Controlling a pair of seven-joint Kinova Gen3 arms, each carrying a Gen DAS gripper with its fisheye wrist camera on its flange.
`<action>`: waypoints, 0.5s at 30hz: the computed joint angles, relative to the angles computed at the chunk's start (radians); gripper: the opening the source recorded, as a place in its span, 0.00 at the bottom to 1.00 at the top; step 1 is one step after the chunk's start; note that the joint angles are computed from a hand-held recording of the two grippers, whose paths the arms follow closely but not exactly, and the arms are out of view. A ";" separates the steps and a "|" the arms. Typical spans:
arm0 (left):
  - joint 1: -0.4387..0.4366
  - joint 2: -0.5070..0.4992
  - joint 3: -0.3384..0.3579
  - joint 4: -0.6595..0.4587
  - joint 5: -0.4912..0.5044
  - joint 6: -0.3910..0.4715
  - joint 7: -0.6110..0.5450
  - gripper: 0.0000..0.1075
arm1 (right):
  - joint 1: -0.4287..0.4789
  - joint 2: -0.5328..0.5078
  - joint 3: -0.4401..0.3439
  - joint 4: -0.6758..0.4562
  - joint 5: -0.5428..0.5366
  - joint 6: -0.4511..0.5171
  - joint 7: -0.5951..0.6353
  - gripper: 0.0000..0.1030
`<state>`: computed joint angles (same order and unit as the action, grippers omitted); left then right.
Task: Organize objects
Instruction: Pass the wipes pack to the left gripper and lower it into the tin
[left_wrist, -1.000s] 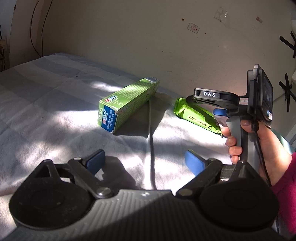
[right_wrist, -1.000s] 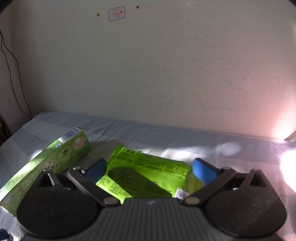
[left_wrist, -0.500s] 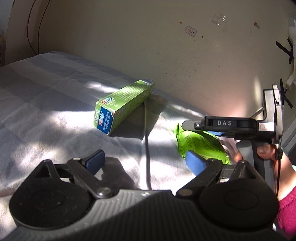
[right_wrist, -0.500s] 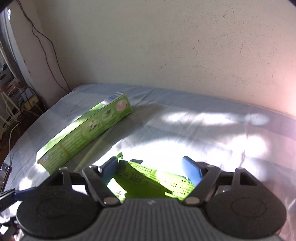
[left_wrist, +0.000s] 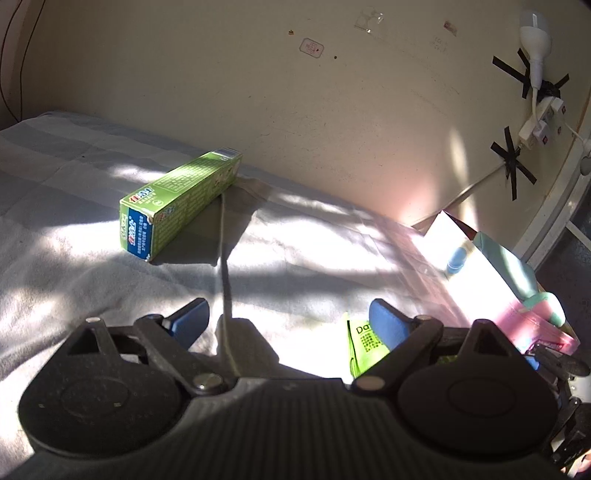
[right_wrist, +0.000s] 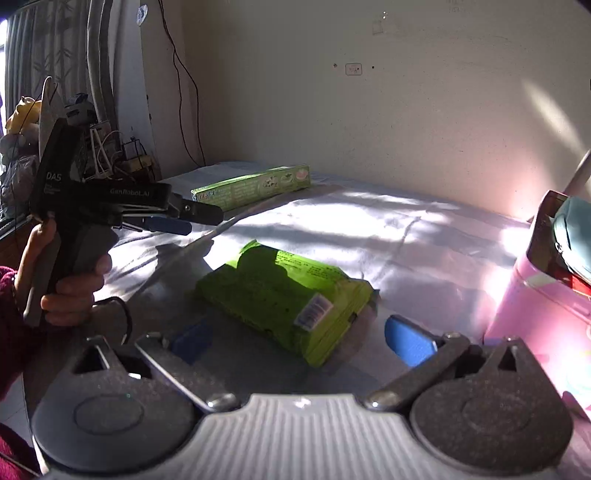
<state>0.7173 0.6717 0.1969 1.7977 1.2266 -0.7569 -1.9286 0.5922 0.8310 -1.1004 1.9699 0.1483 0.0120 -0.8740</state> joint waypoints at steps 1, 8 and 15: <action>-0.005 -0.003 0.004 -0.010 -0.016 0.033 -0.005 0.88 | -0.013 -0.014 0.026 -0.003 -0.004 0.001 -0.005 1.00; -0.024 0.039 0.064 -0.150 0.131 0.095 -0.242 0.87 | -0.116 -0.032 0.104 -0.073 -0.016 0.023 0.005 1.00; -0.037 0.092 0.130 -0.234 0.234 0.063 -0.458 0.69 | -0.213 -0.012 0.149 -0.154 -0.082 0.099 0.078 0.78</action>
<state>0.6808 0.7639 0.3269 1.5639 1.4606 -0.6938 -2.3867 0.3797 0.8191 -0.9512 1.8158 0.0667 0.1105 -0.7963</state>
